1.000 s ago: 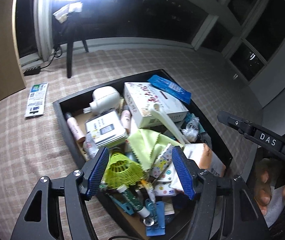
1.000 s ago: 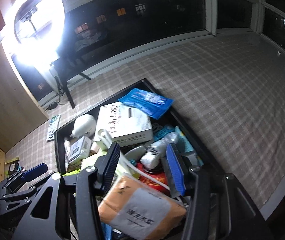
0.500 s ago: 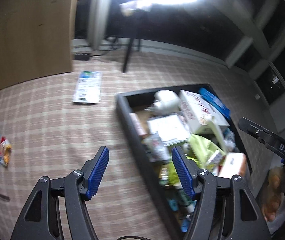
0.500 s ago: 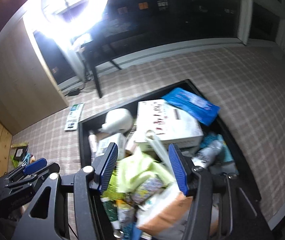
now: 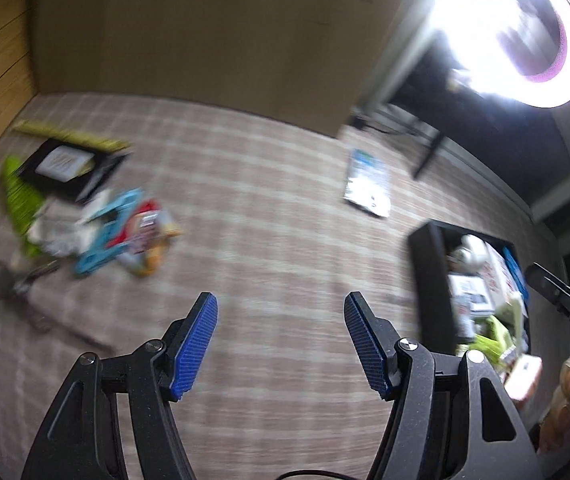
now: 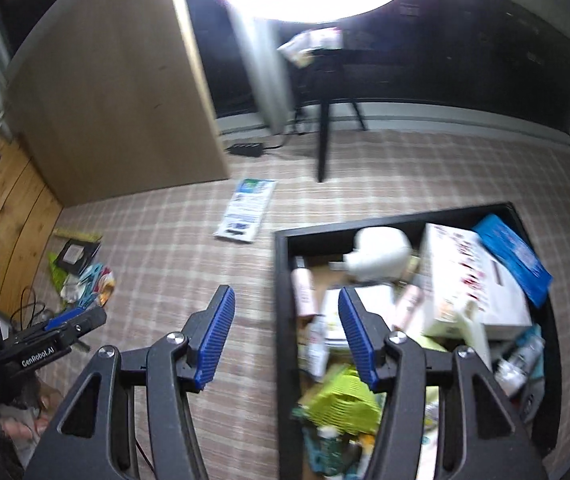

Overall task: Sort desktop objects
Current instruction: 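Move both open grippers back toward the remaining items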

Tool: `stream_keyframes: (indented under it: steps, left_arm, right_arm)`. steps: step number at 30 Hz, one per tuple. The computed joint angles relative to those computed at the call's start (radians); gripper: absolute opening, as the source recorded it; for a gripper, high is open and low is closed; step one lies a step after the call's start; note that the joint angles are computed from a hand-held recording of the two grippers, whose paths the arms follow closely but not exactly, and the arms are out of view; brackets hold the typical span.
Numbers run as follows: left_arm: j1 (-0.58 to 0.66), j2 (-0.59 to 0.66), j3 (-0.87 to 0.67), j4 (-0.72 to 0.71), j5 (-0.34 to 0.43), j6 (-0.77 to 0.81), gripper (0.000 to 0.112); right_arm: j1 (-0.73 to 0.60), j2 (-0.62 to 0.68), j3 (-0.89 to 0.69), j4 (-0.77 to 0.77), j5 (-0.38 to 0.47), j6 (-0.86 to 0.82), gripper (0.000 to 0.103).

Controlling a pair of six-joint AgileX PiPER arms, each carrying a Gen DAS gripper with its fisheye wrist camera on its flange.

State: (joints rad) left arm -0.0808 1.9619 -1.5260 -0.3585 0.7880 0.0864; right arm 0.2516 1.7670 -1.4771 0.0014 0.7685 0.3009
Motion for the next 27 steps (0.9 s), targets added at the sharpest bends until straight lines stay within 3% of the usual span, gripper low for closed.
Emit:
stream_keyframes:
  steps: [9, 16, 22, 27]
  left_arm:
    - [0.209, -0.027, 0.114, 0.017, -0.059, -0.013, 0.064]
    - [0.329, -0.013, 0.13, 0.007, -0.059, -0.001, 0.064]
    - [0.296, 0.01, 0.083, 0.016, -0.059, 0.016, 0.063]
    - [0.18, 0.08, -0.021, 0.093, -0.042, 0.022, 0.062]
  right_arm:
    - [0.112, 0.175, -0.258, 0.003, 0.106, -0.053, 0.053]
    - [0.152, 0.298, -0.41, 0.011, 0.169, -0.066, 0.053]
    - [0.136, 0.427, -0.595, -0.005, 0.269, -0.044, 0.053]
    - [0.1, 0.581, -0.846, 0.001, 0.398, -0.053, 0.053]
